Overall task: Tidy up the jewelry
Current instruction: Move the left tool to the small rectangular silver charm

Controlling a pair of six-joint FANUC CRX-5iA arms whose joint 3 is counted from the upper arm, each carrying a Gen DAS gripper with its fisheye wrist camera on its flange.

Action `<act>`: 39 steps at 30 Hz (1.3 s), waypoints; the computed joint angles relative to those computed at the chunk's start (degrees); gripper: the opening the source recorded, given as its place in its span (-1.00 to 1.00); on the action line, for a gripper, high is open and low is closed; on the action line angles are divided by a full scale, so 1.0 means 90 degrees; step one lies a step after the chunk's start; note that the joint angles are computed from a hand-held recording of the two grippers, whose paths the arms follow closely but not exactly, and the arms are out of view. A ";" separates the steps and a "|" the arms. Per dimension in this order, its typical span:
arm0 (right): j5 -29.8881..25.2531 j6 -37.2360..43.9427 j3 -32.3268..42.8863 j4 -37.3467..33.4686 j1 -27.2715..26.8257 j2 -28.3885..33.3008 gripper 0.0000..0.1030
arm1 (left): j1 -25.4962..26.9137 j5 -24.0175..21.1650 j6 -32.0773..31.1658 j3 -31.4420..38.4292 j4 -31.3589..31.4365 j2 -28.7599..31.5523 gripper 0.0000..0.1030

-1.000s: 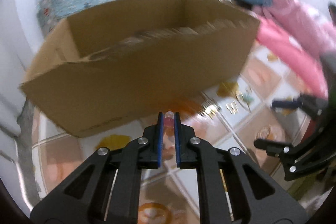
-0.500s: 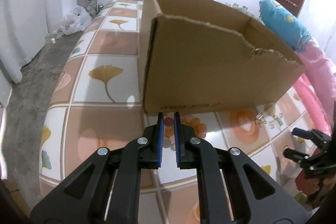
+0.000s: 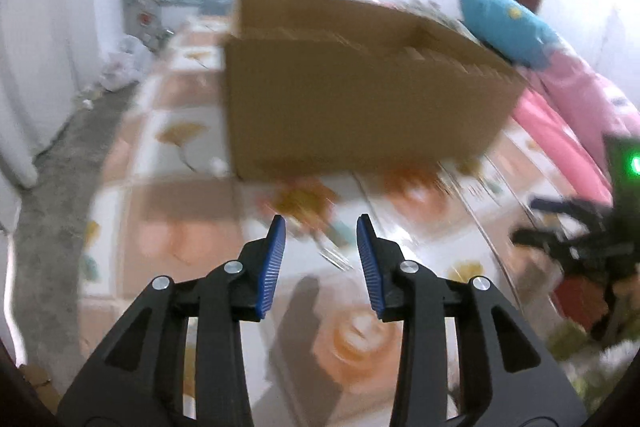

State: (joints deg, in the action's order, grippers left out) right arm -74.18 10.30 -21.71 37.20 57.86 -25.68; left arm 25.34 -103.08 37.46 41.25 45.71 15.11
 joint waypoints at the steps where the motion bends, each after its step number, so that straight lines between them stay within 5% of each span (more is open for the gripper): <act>1: -0.0006 -0.0015 0.0005 0.0029 0.0017 0.0013 0.71 | -0.0009 -0.0013 -0.0086 -0.0139 -0.0074 -0.0090 -0.32; 13: -0.0003 -0.0196 -0.0087 0.0157 0.0071 -0.0094 0.66 | -0.0319 0.0018 -0.0066 -0.0590 -0.0335 -0.0298 -0.80; 28: -0.0020 -0.0243 -0.0127 0.0175 0.0076 -0.0172 0.66 | -0.0638 0.0148 -0.0558 -0.1245 -0.0212 -0.0782 -0.79; 39: 0.0142 -0.0132 -0.0150 0.0221 0.0124 -0.0176 0.66 | -0.0413 -0.0194 -0.0839 -0.1085 -0.0528 -0.0889 -0.67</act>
